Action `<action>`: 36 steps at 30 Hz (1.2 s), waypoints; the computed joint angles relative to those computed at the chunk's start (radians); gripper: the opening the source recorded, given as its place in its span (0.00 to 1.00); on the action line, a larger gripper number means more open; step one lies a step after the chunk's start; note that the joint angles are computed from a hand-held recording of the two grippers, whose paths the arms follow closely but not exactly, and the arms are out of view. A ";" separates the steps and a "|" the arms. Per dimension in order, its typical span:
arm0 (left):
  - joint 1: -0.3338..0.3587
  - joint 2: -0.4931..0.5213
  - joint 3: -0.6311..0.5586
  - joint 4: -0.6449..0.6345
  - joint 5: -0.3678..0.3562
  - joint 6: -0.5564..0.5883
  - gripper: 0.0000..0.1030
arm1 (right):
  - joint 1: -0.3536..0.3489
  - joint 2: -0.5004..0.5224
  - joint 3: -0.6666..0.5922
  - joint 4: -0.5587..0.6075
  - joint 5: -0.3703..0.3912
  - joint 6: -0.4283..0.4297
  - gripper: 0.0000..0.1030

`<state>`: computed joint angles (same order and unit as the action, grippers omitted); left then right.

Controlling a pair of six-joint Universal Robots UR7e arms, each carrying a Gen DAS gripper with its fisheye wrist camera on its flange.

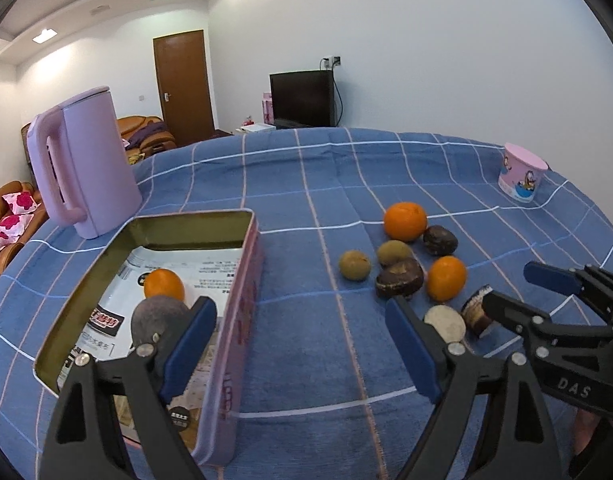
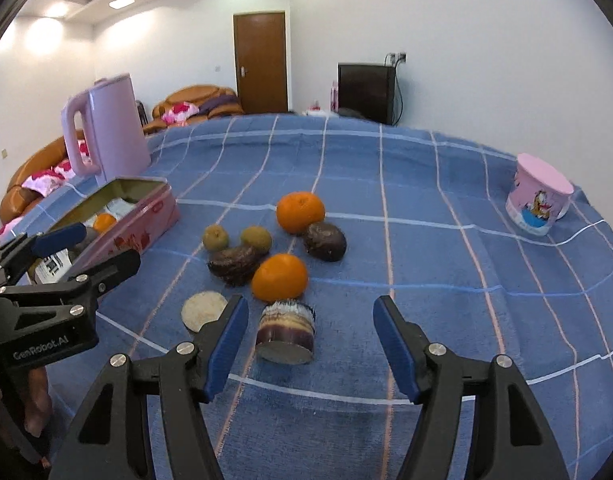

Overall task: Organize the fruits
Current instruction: 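Grasp the round cake with the left gripper while the right grasps the striped can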

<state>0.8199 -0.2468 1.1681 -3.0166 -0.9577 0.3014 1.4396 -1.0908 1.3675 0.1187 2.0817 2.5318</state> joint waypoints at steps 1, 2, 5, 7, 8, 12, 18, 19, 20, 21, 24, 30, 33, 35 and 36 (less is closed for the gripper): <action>0.000 0.001 0.000 0.000 0.001 0.001 0.86 | -0.004 0.004 -0.011 0.021 0.000 0.016 0.64; 0.000 0.001 0.000 0.001 -0.001 0.003 0.86 | -0.006 0.012 -0.024 0.038 0.002 0.025 0.63; -0.001 0.003 0.000 0.005 -0.006 0.001 0.86 | -0.014 0.035 -0.066 0.108 -0.015 0.053 0.54; -0.003 0.002 0.004 0.002 -0.008 0.004 0.86 | -0.022 0.056 -0.102 0.174 -0.041 0.079 0.53; -0.004 0.001 0.006 0.000 -0.009 0.005 0.86 | -0.025 0.067 -0.121 0.203 -0.051 0.094 0.51; -0.008 0.000 0.011 0.002 -0.014 0.012 0.86 | -0.042 0.086 -0.160 0.285 -0.104 0.139 0.40; -0.014 0.004 0.008 0.015 -0.022 0.011 0.86 | -0.033 0.058 -0.110 0.216 -0.095 0.114 0.35; -0.015 0.007 0.006 0.017 -0.023 0.012 0.86 | -0.029 0.051 -0.098 0.190 -0.082 0.105 0.35; -0.018 0.010 0.003 0.022 -0.025 0.013 0.86 | -0.023 0.040 -0.079 0.153 -0.061 0.088 0.35; -0.020 0.012 0.000 0.030 -0.028 0.013 0.86 | -0.016 0.034 -0.065 0.118 -0.034 0.066 0.35; -0.024 0.013 -0.002 0.052 -0.054 0.008 0.86 | -0.005 0.014 -0.030 0.026 0.038 0.005 0.35; -0.030 0.025 -0.028 0.135 -0.092 -0.007 0.85 | -0.010 -0.002 -0.023 -0.007 0.077 0.000 0.35; -0.029 0.029 -0.044 0.190 -0.113 -0.016 0.81 | -0.015 -0.008 -0.022 0.000 0.070 0.016 0.35; -0.027 0.032 -0.060 0.236 -0.127 -0.026 0.77 | -0.017 -0.012 -0.015 -0.005 0.066 0.022 0.35; -0.025 0.034 -0.068 0.260 -0.135 -0.033 0.73 | -0.017 -0.013 -0.015 -0.005 0.064 0.024 0.35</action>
<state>0.7952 -0.2133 1.0997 -2.7571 -1.0928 0.2687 1.4222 -1.1039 1.3528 0.1140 2.1460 2.5563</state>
